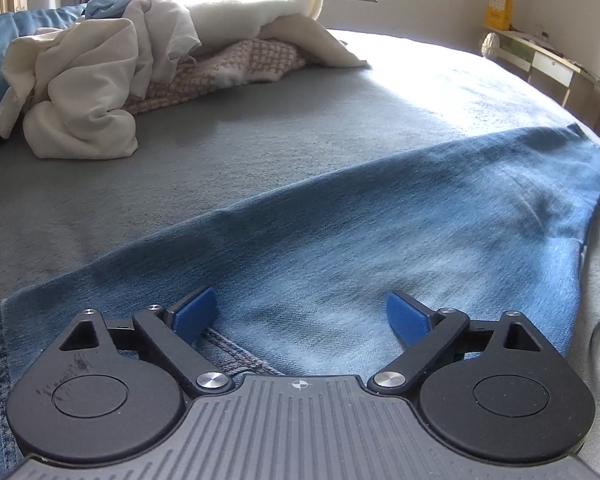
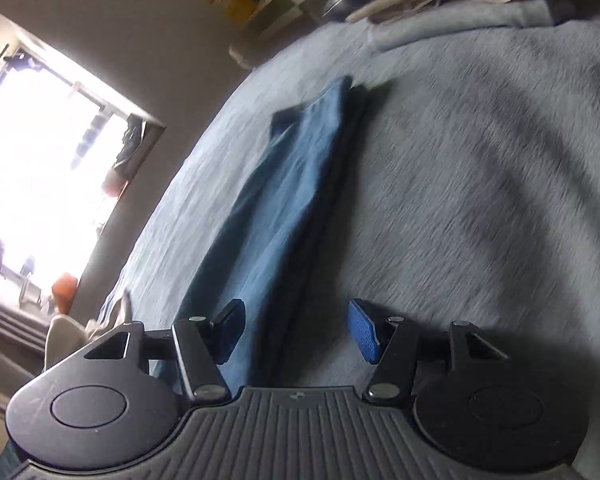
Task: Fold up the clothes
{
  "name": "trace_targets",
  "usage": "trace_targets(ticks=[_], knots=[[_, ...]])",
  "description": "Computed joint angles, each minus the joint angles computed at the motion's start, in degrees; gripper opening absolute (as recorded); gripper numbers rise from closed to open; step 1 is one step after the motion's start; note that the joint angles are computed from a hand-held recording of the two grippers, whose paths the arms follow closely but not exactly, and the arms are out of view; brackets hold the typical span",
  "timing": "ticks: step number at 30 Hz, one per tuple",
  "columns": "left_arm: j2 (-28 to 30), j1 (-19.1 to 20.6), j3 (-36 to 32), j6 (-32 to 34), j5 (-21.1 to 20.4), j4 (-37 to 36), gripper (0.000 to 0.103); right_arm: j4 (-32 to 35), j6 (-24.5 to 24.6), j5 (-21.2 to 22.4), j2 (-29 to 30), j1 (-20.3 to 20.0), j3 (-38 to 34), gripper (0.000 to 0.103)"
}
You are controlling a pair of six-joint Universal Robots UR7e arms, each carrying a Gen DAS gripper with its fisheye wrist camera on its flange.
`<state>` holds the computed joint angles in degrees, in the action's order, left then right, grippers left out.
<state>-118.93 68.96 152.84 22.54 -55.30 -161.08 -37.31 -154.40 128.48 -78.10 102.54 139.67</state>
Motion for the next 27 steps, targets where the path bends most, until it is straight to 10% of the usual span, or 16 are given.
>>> trace_targets(ticks=[8,15,22,27], knots=[[0.68,0.0,-0.18,0.09,0.29,-0.05,0.096,2.38,-0.79,-18.55,-9.81,-18.59,0.64,0.06],[1.14,0.23,-0.21,0.9,0.23,-0.63,0.097,4.96,-1.33,-26.85,-9.88,-26.04,-3.63,0.059],[1.14,0.18,-0.16,1.41,0.36,-0.76,0.098,5.19,-5.78,-18.46,-5.21,-23.21,-9.54,0.042],[0.91,0.03,-0.08,1.42,0.47,-0.54,0.098,2.93,-9.54,-15.21,-4.77,-20.15,-9.54,0.008]])
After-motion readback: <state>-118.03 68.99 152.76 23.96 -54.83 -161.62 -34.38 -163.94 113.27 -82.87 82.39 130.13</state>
